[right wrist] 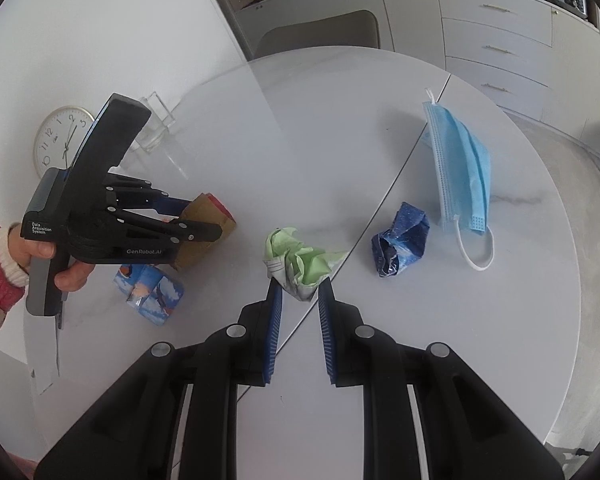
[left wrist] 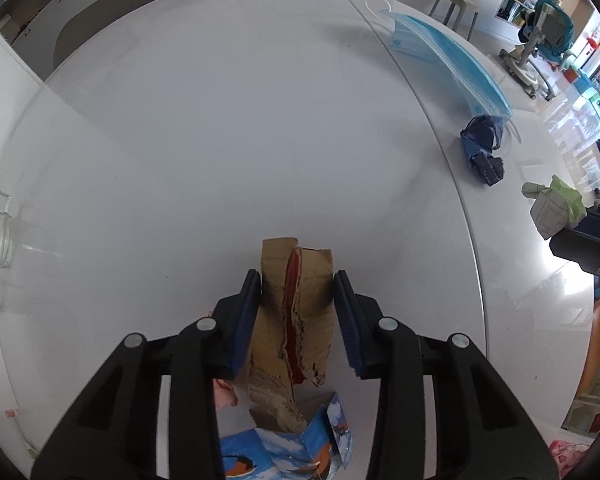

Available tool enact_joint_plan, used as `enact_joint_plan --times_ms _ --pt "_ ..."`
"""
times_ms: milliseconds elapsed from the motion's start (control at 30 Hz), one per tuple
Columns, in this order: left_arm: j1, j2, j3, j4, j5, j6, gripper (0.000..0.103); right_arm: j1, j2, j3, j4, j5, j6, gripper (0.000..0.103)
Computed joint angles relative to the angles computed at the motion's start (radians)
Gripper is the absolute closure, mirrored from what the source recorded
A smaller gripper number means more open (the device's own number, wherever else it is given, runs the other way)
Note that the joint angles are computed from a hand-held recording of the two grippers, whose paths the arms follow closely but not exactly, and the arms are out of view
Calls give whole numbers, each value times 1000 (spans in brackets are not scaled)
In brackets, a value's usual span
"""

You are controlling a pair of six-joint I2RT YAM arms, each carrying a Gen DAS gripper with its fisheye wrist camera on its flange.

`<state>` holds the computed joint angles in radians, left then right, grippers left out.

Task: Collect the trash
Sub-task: 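Carry the green paper and cardboard packet to the wastebasket and release both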

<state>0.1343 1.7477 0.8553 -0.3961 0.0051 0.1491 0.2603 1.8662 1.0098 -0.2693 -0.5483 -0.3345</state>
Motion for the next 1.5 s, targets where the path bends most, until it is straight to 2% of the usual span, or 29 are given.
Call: enact_joint_plan --times_ms 200,300,400,533,733,800,933,1100,1267,1500 --pt "12 -124 -25 -25 54 -45 66 -36 -43 -33 -2 -15 -8 84" --pt "-2 -239 -45 -60 83 -94 66 -61 -88 -52 -18 -29 -16 84" --pt "-38 -322 -50 -91 74 -145 66 -100 -158 -86 -42 -48 -35 84" --pt "-174 -450 -67 -150 26 -266 66 -187 -291 -146 -115 -91 -89 84" --pt "-550 -584 -99 -238 -138 -592 66 -412 -467 -206 -330 -139 -283 84" --pt "-709 -571 -100 -236 -192 -733 66 -537 -506 -218 -430 -146 -400 84" --pt "-971 -464 -50 -214 -268 -942 66 -780 -510 -224 -585 -142 -635 84" --pt "-1187 -324 39 -192 -286 -1094 66 -1091 -406 -174 -707 -96 -907 84" --pt "-1299 -119 165 -122 -255 -1151 66 -1280 -284 -95 -747 -50 -1039 84" --pt "-1329 87 303 -67 -169 -1151 65 -1393 -166 15 -782 -31 -1107 84"
